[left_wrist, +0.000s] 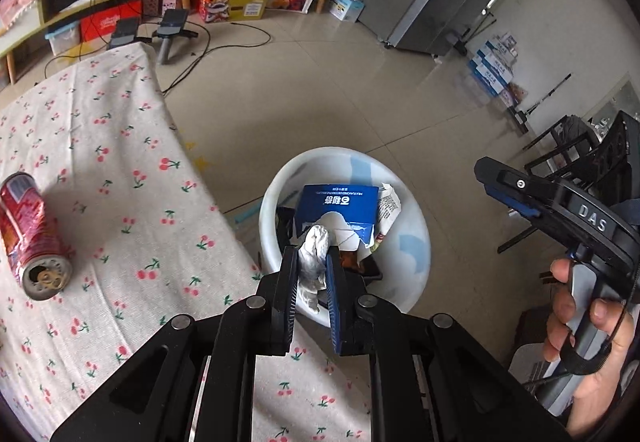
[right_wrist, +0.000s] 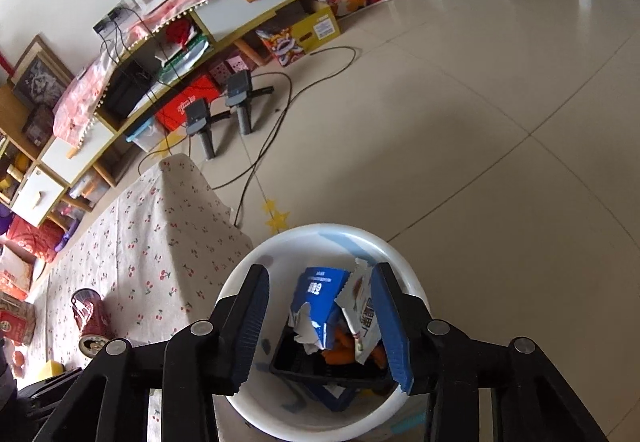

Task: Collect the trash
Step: 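Carry wrapper and tissue over the white bucket and open both tools to drop them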

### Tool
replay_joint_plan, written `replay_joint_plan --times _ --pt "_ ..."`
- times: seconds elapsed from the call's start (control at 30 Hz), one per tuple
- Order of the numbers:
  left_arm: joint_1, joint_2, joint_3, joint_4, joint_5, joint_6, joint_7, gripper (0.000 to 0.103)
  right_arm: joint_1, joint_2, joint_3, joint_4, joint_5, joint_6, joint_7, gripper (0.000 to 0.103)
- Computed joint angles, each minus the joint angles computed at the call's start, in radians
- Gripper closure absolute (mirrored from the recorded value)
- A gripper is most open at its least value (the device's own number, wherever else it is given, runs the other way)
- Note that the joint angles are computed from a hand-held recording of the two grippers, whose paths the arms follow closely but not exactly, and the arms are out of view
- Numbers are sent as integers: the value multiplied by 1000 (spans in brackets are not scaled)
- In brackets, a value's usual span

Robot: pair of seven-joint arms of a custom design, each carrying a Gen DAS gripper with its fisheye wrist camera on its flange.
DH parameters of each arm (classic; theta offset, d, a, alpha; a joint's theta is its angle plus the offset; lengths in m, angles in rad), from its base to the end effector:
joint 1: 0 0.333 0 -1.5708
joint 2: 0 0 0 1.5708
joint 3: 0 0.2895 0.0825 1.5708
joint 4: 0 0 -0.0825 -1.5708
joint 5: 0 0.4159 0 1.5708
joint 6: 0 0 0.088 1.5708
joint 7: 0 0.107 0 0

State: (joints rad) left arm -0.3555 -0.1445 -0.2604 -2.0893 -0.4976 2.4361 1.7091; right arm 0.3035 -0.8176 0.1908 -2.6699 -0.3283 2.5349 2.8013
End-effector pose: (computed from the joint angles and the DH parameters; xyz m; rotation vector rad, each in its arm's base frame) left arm 0.4752 -0.3434 0.5007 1.5499 -2.4949 0.9129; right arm 0.3548 0.1978 0.5208 -1.1971 2.1128 -0.4747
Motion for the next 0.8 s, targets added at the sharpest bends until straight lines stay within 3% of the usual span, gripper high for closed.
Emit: replay_joint_plan --times 0.1,0.37,0.43,0.5,0.67,0.8 --pt "-4 42 -10 30 19 0 -11 89 3 -36 10 -2 -7 -60 -11 39" --pt "-10 111 -26 68 85 42 -29 85 21 -112 -1 -41 1 -133 -28 37" --pt "-11 122 -31 78 155 36 -55 70 21 -127 1 -45 3 -150 -30 37" --pt "-10 110 -32 64 219 47 -105 40 20 -125 9 -39 2 -164 -27 34" --pt "2 40 -23 1 259 78 -138 21 25 -124 25 -23 -8 -182 -22 26" --pt "19 -46 -10 -73 273 88 -143 14 32 -96 46 7 -29 -190 -19 19"
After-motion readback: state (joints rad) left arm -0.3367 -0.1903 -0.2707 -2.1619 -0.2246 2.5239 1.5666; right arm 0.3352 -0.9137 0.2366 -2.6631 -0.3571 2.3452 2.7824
